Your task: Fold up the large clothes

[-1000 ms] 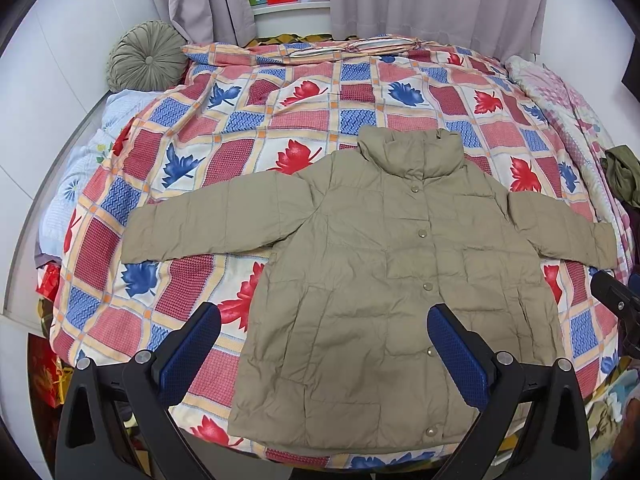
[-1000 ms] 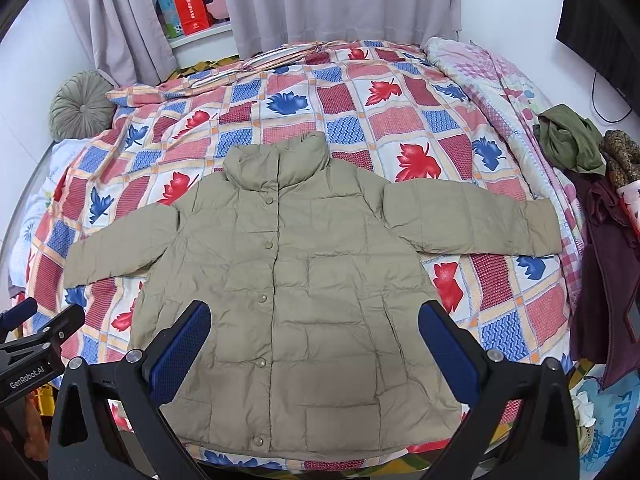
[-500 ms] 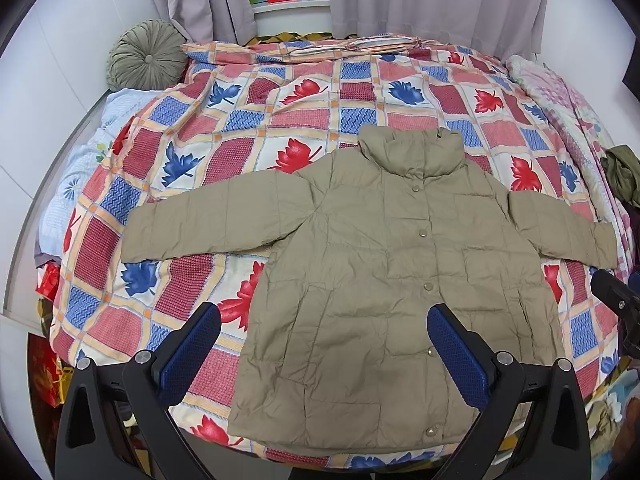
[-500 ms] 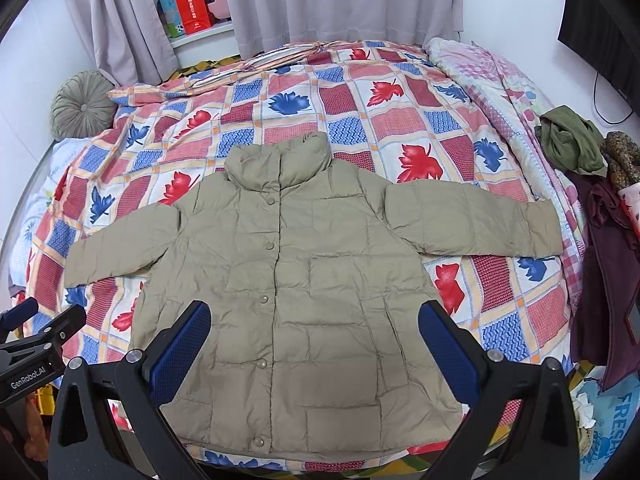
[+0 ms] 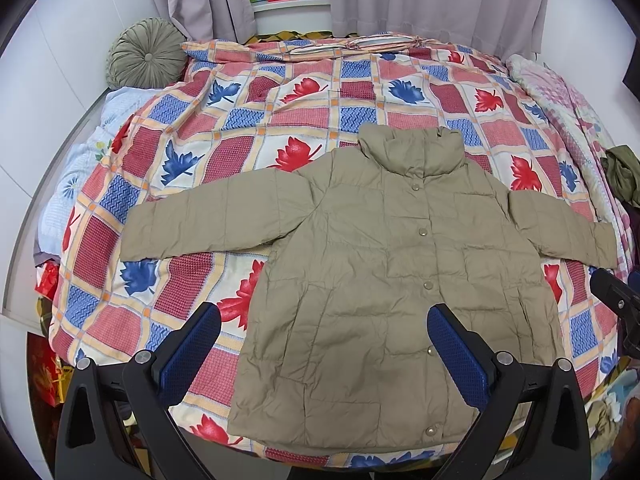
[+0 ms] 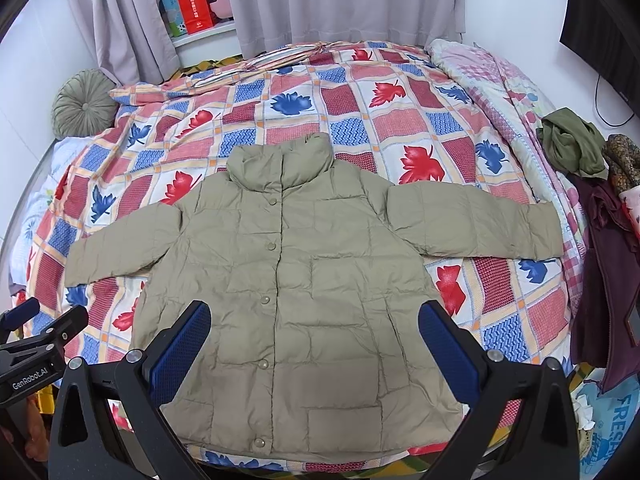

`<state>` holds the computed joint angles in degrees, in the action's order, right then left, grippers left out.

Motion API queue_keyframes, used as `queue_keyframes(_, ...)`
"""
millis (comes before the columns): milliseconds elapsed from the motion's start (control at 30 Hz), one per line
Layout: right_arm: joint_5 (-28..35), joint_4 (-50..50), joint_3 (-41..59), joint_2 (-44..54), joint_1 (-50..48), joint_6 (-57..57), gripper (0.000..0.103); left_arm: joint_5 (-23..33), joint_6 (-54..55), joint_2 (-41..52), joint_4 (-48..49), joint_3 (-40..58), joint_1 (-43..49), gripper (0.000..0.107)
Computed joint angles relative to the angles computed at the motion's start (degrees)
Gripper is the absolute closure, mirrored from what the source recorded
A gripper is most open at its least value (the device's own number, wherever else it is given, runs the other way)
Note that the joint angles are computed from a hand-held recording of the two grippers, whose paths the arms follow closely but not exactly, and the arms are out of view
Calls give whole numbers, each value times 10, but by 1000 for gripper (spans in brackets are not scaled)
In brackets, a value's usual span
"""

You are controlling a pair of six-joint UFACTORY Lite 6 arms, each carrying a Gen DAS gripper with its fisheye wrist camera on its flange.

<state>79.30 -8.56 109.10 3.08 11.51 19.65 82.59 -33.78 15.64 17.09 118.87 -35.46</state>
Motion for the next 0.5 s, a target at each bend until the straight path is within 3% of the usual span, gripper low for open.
queue_keyframes(500, -7, 1, -8, -3, -3, -2, 0, 7, -1, 8, 0, 15, 0, 4)
